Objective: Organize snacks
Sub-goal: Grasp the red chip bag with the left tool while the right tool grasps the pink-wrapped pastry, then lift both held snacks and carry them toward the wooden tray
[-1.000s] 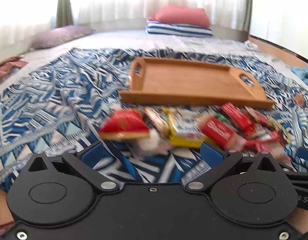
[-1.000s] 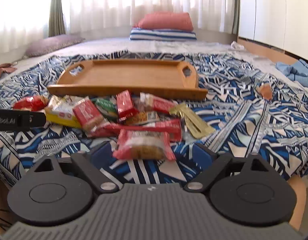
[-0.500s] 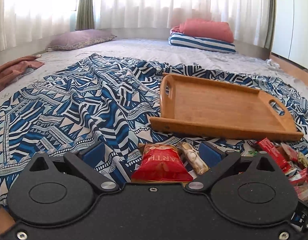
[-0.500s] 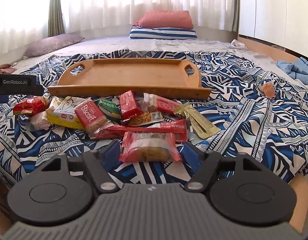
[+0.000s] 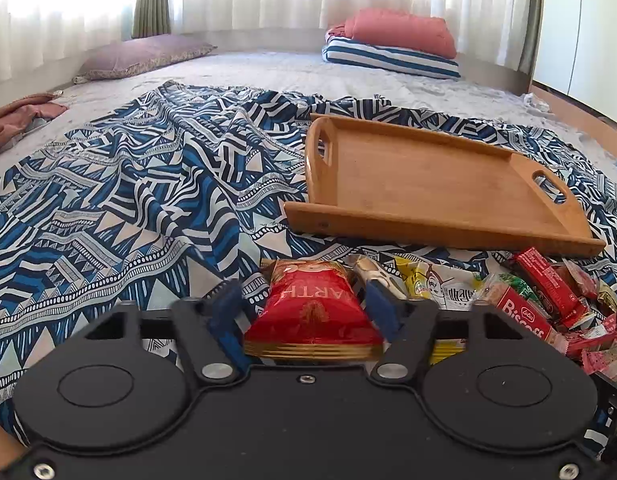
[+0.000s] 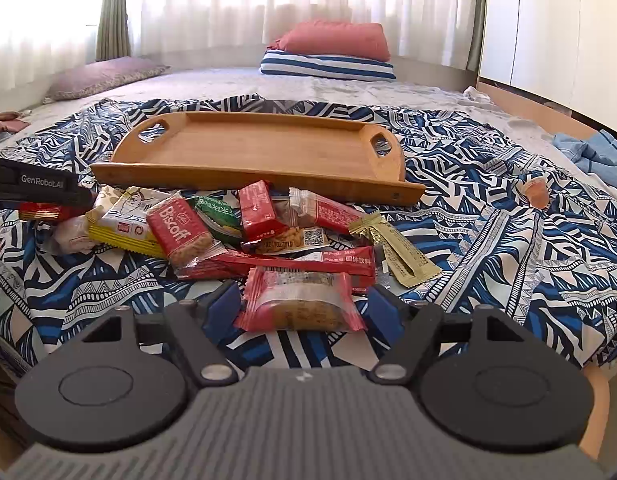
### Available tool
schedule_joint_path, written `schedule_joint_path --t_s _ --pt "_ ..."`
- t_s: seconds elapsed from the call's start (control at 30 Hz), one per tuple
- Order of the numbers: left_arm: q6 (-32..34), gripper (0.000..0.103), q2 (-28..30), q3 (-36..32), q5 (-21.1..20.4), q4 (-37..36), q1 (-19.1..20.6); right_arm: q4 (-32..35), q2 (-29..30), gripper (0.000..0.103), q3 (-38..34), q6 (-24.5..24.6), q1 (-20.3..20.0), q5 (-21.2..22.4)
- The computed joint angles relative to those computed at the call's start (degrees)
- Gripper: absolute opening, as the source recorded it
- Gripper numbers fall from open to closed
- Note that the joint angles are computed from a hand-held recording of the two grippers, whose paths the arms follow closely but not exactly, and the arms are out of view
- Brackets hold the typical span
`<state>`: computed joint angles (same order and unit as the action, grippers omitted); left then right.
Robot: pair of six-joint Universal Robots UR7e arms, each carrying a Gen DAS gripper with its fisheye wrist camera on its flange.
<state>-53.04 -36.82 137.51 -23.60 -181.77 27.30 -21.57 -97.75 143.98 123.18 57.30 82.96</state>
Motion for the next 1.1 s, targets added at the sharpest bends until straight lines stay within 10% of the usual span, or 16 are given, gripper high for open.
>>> schedule_joint_path --t_s 0.17,0.27,0.63,1.1 --pt "-1.4 0.054 -1.1 0.7 -0.7 0.9 -0.5 1.1 0.2 0.082 -0.5 -0.4 0.0 -0.4" --pt "-3.4 0.054 -1.9 1.5 0.1 2.7 -1.8 2.0 0.2 0.061 -0.7 -0.9 0.0 -0.6" --pt "-9.6 0.053 -5.6 3.6 1.6 8.2 -6.1 4.1 -2.0 0.040 -0.8 1.3 0.7 -0.1" --pt "-17.8 0.058 -5.0 5.1 -2.4 16.1 -7.7 4.2 -1.6 0.077 -0.7 2.3 -0.7 0.3"
